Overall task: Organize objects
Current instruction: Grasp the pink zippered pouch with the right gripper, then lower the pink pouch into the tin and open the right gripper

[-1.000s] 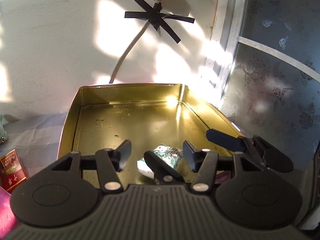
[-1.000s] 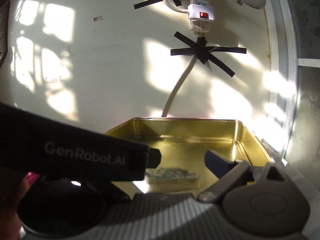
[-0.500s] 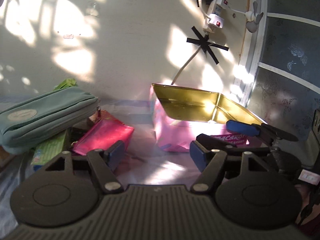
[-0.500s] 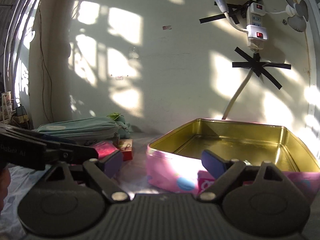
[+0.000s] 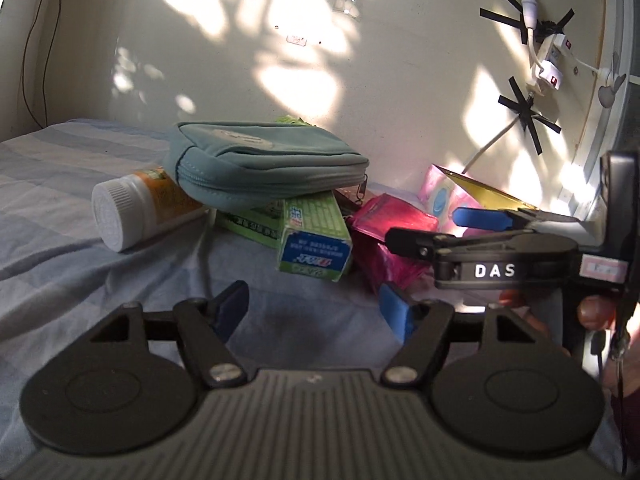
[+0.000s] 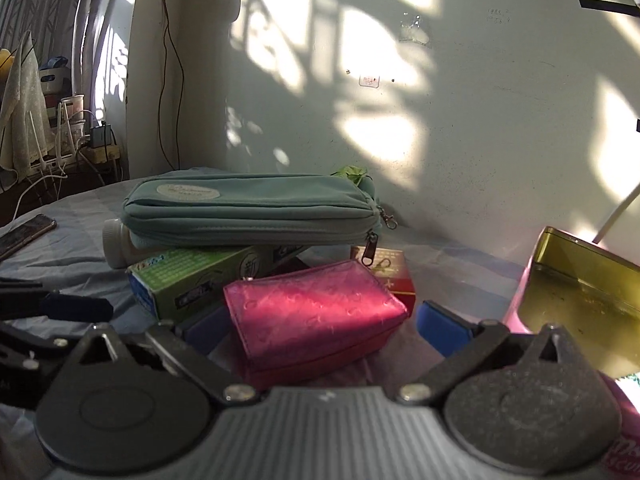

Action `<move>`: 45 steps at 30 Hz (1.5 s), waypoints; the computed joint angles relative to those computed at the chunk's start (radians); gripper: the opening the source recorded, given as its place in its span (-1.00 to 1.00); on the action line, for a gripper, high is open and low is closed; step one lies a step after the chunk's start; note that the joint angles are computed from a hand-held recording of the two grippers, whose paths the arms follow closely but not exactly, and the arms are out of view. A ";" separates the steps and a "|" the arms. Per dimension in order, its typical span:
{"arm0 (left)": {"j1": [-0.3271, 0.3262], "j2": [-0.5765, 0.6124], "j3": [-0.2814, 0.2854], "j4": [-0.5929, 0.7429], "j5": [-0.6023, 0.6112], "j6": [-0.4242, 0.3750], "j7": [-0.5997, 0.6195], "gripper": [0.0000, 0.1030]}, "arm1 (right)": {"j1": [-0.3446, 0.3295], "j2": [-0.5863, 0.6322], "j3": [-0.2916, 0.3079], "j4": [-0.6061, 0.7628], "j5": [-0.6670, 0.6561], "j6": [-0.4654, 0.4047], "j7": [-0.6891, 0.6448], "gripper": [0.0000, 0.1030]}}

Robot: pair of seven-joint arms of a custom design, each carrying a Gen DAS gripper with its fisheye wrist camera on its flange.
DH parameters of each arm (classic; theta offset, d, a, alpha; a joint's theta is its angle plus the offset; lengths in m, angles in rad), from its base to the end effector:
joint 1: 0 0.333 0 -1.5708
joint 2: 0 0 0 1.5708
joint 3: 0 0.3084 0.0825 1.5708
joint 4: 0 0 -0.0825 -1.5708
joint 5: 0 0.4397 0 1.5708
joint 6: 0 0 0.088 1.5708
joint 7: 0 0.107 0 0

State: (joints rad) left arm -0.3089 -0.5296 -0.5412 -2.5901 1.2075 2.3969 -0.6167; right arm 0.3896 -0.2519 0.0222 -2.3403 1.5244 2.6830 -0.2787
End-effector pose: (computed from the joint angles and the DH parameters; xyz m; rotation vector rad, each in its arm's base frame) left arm 0.3218 -0.3412 0.4085 -1.8364 1.1165 -1.0190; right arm 0.5109 0.1890 0.4410 -2.0007 0.5796 -0.4421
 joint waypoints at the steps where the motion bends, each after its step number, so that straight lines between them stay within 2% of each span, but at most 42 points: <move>1: 0.002 -0.001 -0.005 0.000 0.010 -0.002 -0.007 0.44 | -0.003 0.020 0.001 0.023 -0.049 -0.024 0.036 1.00; 7: -0.011 -0.002 -0.031 -0.003 0.075 -0.046 -0.042 0.56 | -0.030 0.137 0.010 0.169 -0.346 -0.166 0.169 1.00; 10: -0.021 0.000 -0.019 -0.004 0.087 -0.051 -0.057 0.57 | -0.053 0.153 0.008 0.216 -0.476 -0.288 0.244 1.00; 12: -0.025 -0.002 -0.008 -0.008 0.087 -0.046 -0.066 0.57 | -0.059 0.146 0.018 0.222 -0.545 -0.296 0.276 1.00; 15: -0.030 -0.003 -0.003 -0.011 0.085 -0.048 -0.072 0.57 | -0.059 0.146 0.018 0.229 -0.553 -0.288 0.288 1.00; 18: -0.033 0.005 -0.007 -0.005 0.084 -0.061 -0.064 0.57 | -0.076 0.185 0.006 0.289 -0.539 -0.349 0.366 1.00; 19: -0.035 0.009 -0.005 -0.002 0.086 -0.060 -0.056 0.57 | -0.082 0.197 0.008 0.302 -0.542 -0.348 0.401 1.00; 21: -0.037 0.018 -0.002 0.005 0.087 -0.060 -0.040 0.57 | -0.093 0.249 0.022 0.357 -0.623 -0.336 0.561 1.00; 23: -0.039 0.021 0.001 0.007 0.090 -0.060 -0.032 0.57 | -0.106 0.282 0.030 0.394 -0.667 -0.366 0.651 0.97; 24: -0.041 0.021 0.002 0.006 0.090 -0.060 -0.031 0.57 | -0.114 0.294 0.031 0.409 -0.673 -0.397 0.685 0.93; 25: -0.042 0.019 0.004 0.005 0.089 -0.059 -0.032 0.57 | -0.126 0.303 0.032 0.422 -0.669 -0.443 0.702 0.78; 26: -0.043 0.018 0.007 0.004 0.088 -0.055 -0.034 0.57 | -0.139 0.314 0.030 0.443 -0.665 -0.511 0.721 0.74; 29: -0.042 0.011 0.014 -0.002 0.086 -0.038 -0.041 0.57 | -0.156 0.281 0.034 0.403 -0.654 -0.523 0.733 0.46; 32: -0.038 0.002 0.012 -0.008 0.091 -0.028 -0.053 0.57 | -0.176 0.241 0.016 0.356 -0.617 -0.581 0.743 0.25; 35: -0.035 -0.002 0.009 -0.011 0.097 -0.019 -0.058 0.57 | -0.191 0.162 -0.011 0.261 -0.574 -0.619 0.736 0.23; 37: -0.034 -0.009 0.018 -0.016 0.111 0.014 -0.057 0.57 | -0.197 0.110 -0.035 0.196 -0.541 -0.639 0.715 0.23; 41: -0.020 -0.030 0.049 -0.030 0.159 0.164 -0.087 0.54 | -0.209 -0.019 -0.093 0.048 -0.484 -0.678 0.642 0.26; 45: 0.021 -0.023 0.063 -0.013 0.253 0.341 -0.204 0.47 | -0.213 -0.112 -0.128 -0.060 -0.458 -0.638 0.584 0.46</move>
